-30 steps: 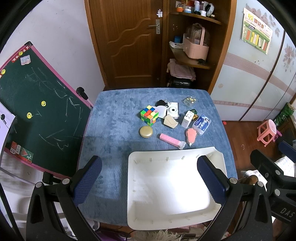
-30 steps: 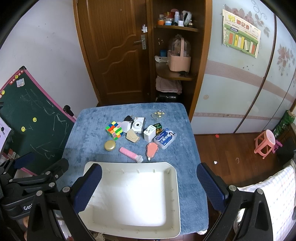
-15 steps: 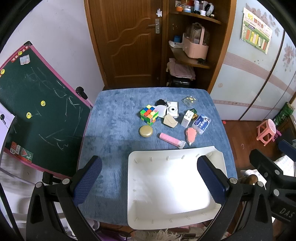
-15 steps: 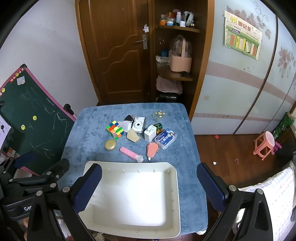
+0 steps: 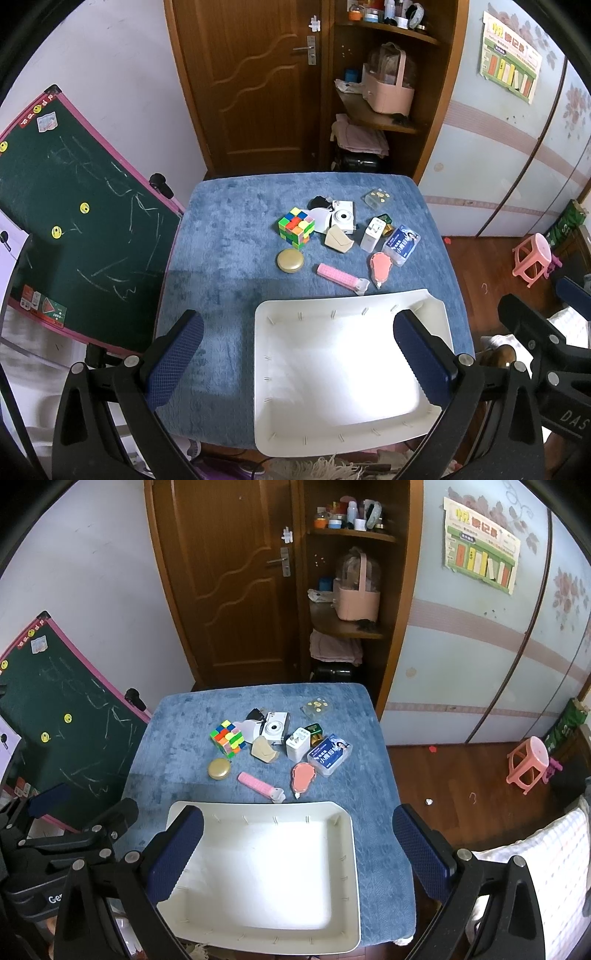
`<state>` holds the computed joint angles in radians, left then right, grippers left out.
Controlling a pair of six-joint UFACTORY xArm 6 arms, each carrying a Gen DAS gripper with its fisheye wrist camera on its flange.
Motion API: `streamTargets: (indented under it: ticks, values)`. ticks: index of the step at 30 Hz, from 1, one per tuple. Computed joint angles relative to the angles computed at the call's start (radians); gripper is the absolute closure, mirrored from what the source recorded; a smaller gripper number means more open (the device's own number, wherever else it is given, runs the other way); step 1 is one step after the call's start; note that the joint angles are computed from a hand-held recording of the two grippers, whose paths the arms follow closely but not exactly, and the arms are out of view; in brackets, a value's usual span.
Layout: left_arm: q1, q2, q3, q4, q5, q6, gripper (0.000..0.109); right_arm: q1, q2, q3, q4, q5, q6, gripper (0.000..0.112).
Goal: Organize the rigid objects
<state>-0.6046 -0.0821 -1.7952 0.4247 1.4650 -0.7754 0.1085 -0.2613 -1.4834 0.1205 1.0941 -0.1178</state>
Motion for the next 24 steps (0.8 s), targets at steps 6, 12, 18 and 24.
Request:
streamTargets:
  ticks: [6,12,18,24]
  values:
    - [0.0,0.001,-0.001,0.0,0.001,0.0,0.006,-0.001,-0.001,0.002,0.002,-0.002,-0.003,0.01]
    - [0.002,0.003,-0.003,0.0,0.001,0.001,0.006,-0.001,0.001,-0.002,0.002,0.001,-0.002,0.01]
    - [0.004,0.006,-0.005,0.001,0.001,0.003,0.006,-0.002,-0.001,-0.001,0.005,0.002,-0.007,0.01]
    - [0.005,0.006,-0.006,0.004,0.0,0.002,0.006,-0.001,-0.007,0.003,0.004,0.003,-0.006,0.01]
